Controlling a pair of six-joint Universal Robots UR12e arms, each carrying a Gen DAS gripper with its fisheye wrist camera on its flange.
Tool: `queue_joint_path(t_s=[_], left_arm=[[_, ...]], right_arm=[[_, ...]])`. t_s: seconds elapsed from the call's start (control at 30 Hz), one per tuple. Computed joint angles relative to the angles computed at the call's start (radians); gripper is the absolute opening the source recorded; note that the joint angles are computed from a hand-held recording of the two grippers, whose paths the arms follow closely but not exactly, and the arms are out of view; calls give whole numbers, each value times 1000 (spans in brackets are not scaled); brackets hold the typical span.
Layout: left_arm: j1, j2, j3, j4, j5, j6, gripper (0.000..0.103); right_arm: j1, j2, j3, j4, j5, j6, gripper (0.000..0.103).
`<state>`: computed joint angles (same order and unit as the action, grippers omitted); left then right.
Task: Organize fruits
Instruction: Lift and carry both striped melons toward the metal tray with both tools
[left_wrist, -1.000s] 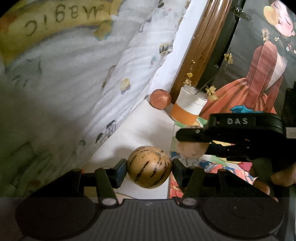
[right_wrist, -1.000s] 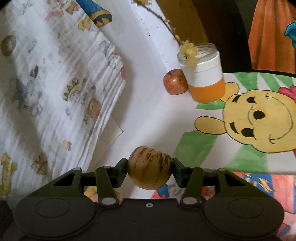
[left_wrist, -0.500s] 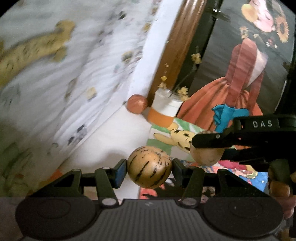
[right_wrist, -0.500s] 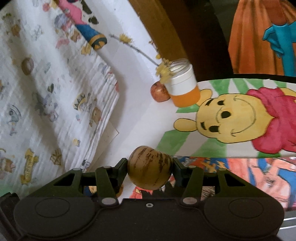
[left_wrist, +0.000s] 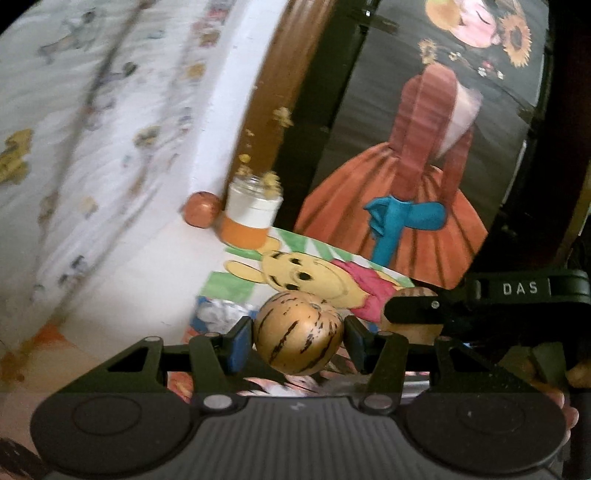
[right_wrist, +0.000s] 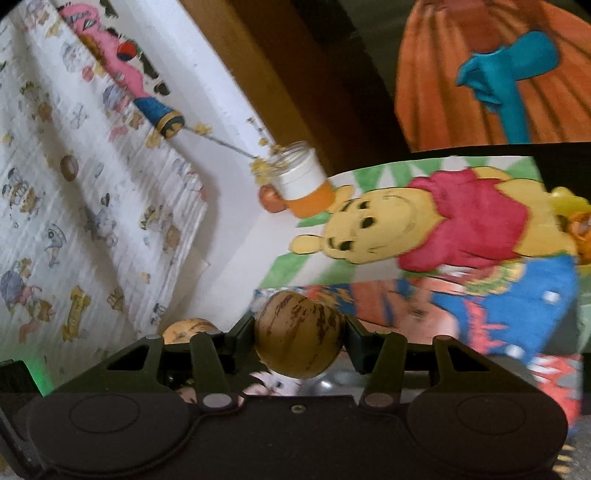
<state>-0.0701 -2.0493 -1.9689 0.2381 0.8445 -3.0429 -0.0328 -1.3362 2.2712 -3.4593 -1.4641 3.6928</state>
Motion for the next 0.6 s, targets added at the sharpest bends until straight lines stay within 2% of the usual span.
queue_joint_path(t_s=[0.27,0.6], left_arm=[[-38,43,-47,-60,-10,54,58],[-81,61,-70,-141,41,120,58]], right_arm=[[-38,-64,110,-30,-22,-9,54],[-65,-65,176,-81,-21,-30,53]])
